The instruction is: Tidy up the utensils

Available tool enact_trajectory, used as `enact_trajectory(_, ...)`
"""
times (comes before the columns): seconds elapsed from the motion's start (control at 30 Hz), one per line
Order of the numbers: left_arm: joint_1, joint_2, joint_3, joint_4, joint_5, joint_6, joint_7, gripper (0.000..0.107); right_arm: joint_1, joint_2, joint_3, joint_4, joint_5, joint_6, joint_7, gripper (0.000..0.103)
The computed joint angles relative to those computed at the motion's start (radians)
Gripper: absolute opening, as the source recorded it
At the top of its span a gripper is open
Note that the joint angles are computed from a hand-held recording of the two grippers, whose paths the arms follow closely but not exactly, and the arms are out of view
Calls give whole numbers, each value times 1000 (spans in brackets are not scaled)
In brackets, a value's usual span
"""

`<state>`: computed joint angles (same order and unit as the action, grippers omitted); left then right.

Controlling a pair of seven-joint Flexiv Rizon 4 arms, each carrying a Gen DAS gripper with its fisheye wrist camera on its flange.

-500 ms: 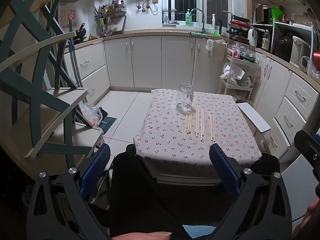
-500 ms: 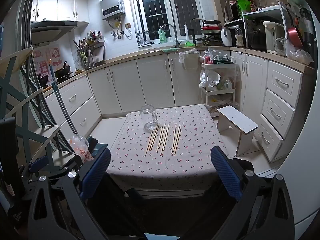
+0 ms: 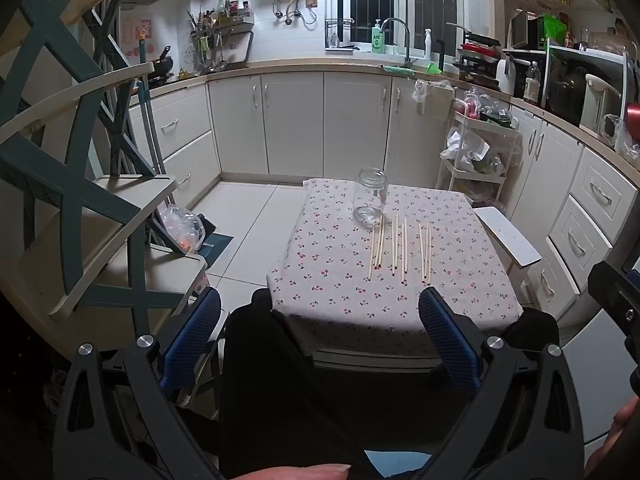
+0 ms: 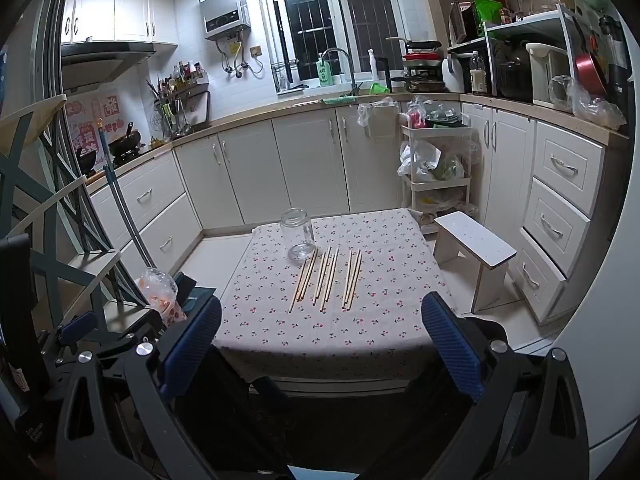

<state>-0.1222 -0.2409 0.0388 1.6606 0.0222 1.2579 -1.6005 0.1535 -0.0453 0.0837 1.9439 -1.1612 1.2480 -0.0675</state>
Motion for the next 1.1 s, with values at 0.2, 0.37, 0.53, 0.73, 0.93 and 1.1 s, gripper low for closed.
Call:
enact_trajectory(0.2, 30, 21, -34, 48, -85, 33, 66, 95, -2, -1, -2, 1, -9, 6, 9, 96)
enact_trajectory(0.37, 55, 56, -67, 114, -210, 25, 174, 95, -1, 4, 2, -4, 0, 4, 4, 96)
enact_trajectory(0.53, 64, 86, -97, 182, -346, 108, 289, 95, -8, 17, 4, 4, 7, 10, -4, 96)
enact_trajectory(0.73, 31, 82, -43, 165, -282, 125, 207, 95, -4, 13, 9, -1, -6, 7, 10, 96)
enact_trajectory(0.93, 17, 56, 1, 100, -125, 107, 70, 95, 0, 6, 6, -3, -3, 12, 7, 96)
enact_trajectory(1.1, 20, 56, 0, 95, -86, 110, 47, 95, 1, -2, 2, -3, -22, 22, 22, 96)
